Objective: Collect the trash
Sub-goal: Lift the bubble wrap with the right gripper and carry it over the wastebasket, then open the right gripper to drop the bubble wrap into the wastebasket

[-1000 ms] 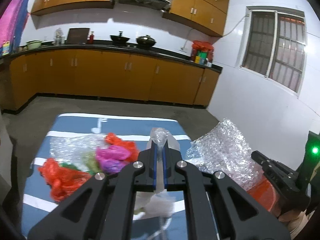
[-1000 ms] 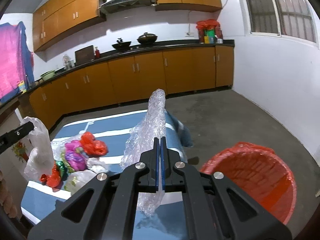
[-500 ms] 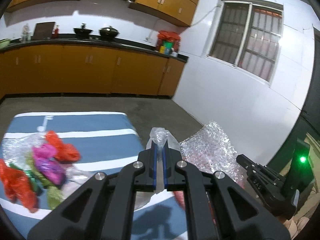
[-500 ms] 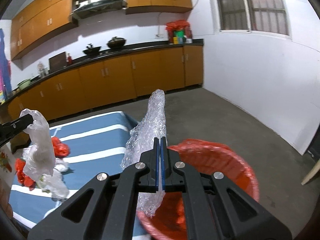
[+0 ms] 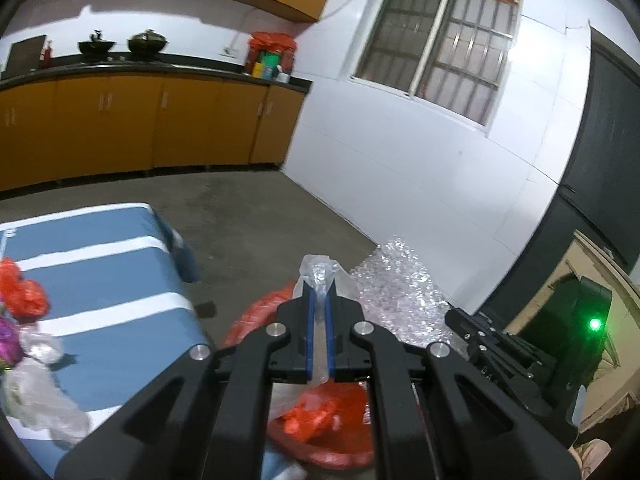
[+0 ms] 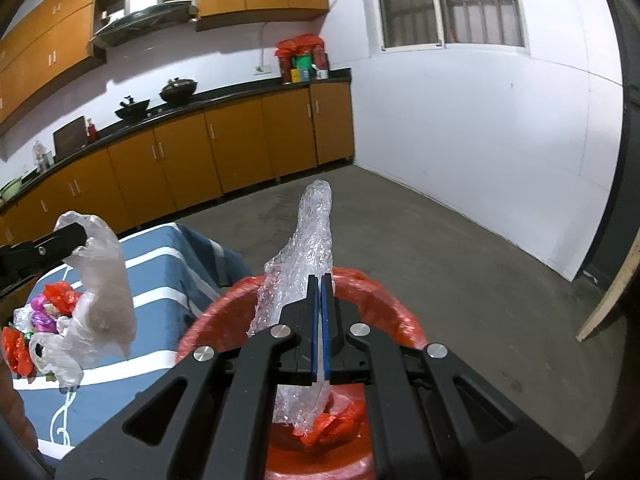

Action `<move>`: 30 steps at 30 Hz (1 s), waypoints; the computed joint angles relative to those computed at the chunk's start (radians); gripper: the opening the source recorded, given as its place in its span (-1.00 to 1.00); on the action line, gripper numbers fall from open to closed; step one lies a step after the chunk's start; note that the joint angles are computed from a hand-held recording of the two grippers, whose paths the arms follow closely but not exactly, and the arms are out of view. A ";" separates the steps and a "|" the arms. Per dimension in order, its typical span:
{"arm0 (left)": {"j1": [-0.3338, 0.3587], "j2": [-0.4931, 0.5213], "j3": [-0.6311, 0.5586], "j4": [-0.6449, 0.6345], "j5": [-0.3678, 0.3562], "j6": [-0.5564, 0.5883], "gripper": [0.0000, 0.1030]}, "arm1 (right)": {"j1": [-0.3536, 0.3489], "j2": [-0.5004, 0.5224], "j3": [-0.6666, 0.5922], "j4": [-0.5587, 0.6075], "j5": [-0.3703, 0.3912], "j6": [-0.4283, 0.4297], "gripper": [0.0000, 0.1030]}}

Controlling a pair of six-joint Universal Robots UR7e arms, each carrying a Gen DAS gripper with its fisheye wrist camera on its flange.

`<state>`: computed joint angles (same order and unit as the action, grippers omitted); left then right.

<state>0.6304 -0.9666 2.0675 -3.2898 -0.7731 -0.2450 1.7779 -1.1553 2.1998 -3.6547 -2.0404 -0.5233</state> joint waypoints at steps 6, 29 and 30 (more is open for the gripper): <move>0.029 0.068 -0.052 0.017 -0.074 -0.007 -0.88 | -0.022 -0.008 0.005 0.008 -0.003 0.009 -0.96; 0.075 0.111 -0.076 0.055 -0.080 -0.046 -0.27 | -0.085 -0.052 0.040 0.037 0.061 0.031 -0.32; 0.073 0.103 -0.066 0.051 -0.063 -0.047 -0.22 | -0.083 -0.050 0.040 0.033 0.056 0.029 -0.32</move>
<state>0.7032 -0.8633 2.0019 -3.2386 -0.8366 -0.2924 1.6953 -1.2052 2.2394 -3.6215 -1.9847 -0.4947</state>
